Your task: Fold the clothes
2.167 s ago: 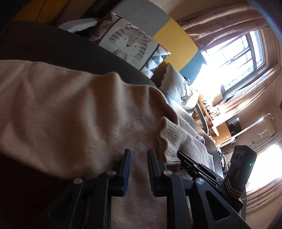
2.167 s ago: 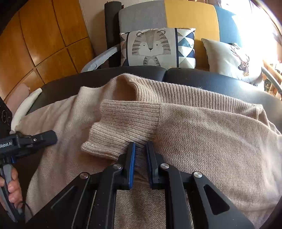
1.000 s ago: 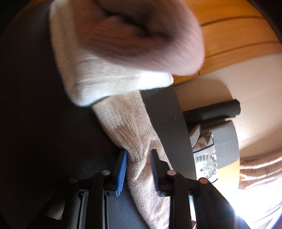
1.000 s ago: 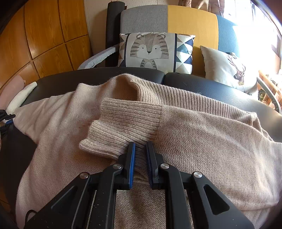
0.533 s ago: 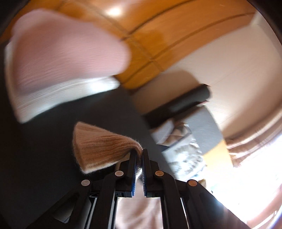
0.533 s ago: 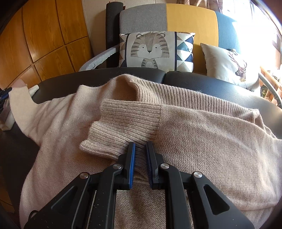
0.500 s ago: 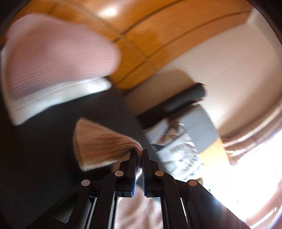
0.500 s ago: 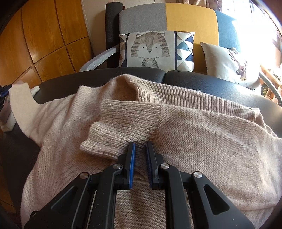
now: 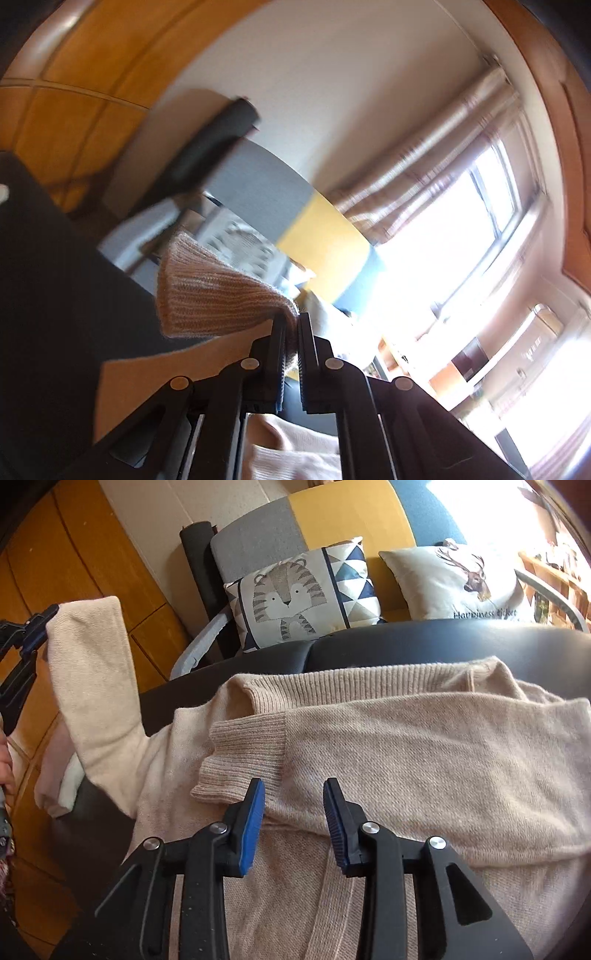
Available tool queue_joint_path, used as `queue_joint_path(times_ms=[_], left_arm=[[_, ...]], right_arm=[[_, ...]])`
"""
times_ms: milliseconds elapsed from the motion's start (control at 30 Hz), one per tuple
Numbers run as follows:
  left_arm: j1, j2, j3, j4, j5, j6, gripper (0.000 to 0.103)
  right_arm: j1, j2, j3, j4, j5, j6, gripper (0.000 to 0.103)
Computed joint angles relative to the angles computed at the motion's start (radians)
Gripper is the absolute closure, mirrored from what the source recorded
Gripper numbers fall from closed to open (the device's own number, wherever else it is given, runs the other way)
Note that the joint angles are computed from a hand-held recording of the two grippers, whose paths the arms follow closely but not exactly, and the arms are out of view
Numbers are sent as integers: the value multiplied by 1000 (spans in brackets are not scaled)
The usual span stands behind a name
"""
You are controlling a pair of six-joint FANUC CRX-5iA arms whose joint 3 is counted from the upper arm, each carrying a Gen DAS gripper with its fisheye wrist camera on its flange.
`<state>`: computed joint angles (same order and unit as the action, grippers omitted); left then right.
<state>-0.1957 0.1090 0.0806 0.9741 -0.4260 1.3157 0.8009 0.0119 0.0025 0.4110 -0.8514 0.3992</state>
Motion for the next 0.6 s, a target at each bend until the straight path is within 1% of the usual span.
queue_joint_path(times_ms=[167, 233, 267, 367, 500, 600], left_arm=[[-98, 85, 93, -56, -90, 45, 98], [-129, 133, 144, -86, -126, 80, 98], [-142, 167, 184, -110, -146, 105, 98], [-180, 265, 337, -225, -226, 206, 98], [-219, 322, 425, -342, -304, 268, 98], [-234, 355, 467, -395, -345, 292, 98]], right_arm=[[-26, -89, -99, -52, 71, -113, 67], [-30, -122, -137, -50, 89, -144, 67], [-30, -137, -153, -45, 93, -157, 67], [-24, -173, -200, -13, 104, -202, 67], [-26, -205, -244, 15, 123, -253, 67], [-35, -210, -257, 24, 139, -268, 67]])
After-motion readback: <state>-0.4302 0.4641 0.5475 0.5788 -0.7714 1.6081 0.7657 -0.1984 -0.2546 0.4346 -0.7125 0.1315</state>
